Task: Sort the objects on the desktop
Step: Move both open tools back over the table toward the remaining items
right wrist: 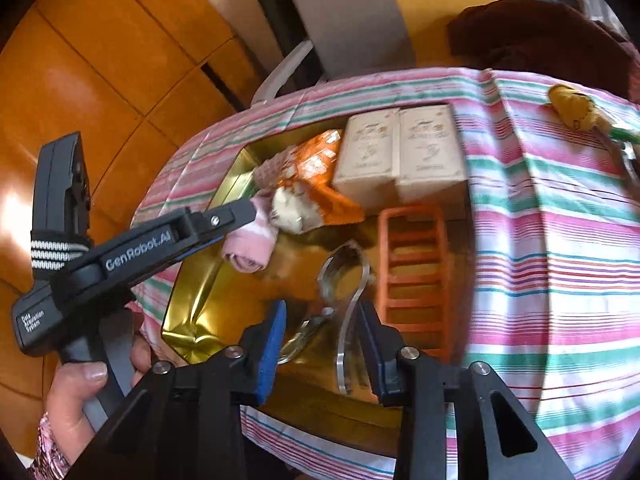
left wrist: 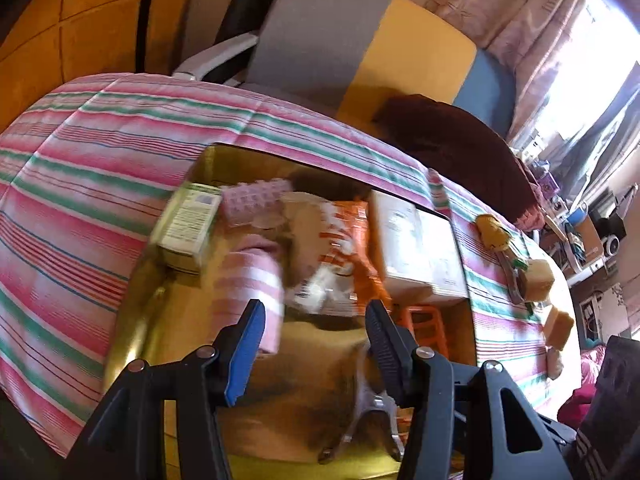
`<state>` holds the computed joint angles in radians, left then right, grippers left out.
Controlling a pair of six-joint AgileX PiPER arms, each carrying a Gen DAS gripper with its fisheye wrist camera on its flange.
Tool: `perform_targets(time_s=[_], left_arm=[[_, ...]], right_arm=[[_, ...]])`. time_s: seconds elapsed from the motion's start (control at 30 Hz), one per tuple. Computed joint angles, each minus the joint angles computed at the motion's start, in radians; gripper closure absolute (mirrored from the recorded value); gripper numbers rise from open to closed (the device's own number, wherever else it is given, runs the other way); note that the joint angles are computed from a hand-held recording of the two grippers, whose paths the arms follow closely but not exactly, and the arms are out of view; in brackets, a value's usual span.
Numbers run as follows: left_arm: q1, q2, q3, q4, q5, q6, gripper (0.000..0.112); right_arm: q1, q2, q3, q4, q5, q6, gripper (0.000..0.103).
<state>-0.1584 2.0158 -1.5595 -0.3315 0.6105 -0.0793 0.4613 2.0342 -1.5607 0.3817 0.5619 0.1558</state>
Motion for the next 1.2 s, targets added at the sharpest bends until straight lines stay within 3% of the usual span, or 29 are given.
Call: perform_targets(time_s=[0.53, 0.63, 0.8, 0.9, 0.97, 1.13, 1.2], left_arm=[[-0.269, 0.113, -0.248, 0.09, 0.11, -0.104, 0.059], [-0.314, 0.147, -0.304, 0.102, 0.136, -0.112, 0.059], [-0.373, 0.206, -0.394, 0.088, 0.179, -0.098, 0.059], [-0.401, 0.244, -0.451, 0.077, 0.212, -0.09, 0.059], [-0.421, 0.268, -0.483, 0.083, 0.232, -0.084, 0.059], [-0.459, 0.335, -0.576, 0.099, 0.285, -0.1, 0.059], [-0.469, 0.355, -0.608, 0.105, 0.307, -0.106, 0.059]], right_arm=[[-0.266, -0.239, 0.355, 0.127, -0.125, -0.137, 0.062], [-0.326, -0.271, 0.399, 0.092, -0.136, -0.104, 0.053], [-0.44, -0.302, 0.441, 0.009, -0.118, -0.074, 0.048], [-0.517, -0.305, 0.42, -0.158, -0.069, 0.012, 0.035], [-0.575, -0.283, 0.358, -0.315, 0.019, 0.082, 0.029], [-0.683, -0.218, 0.212, -0.535, 0.164, 0.161, 0.028], [-0.71, -0.15, 0.101, -0.603, 0.278, 0.165, 0.026]])
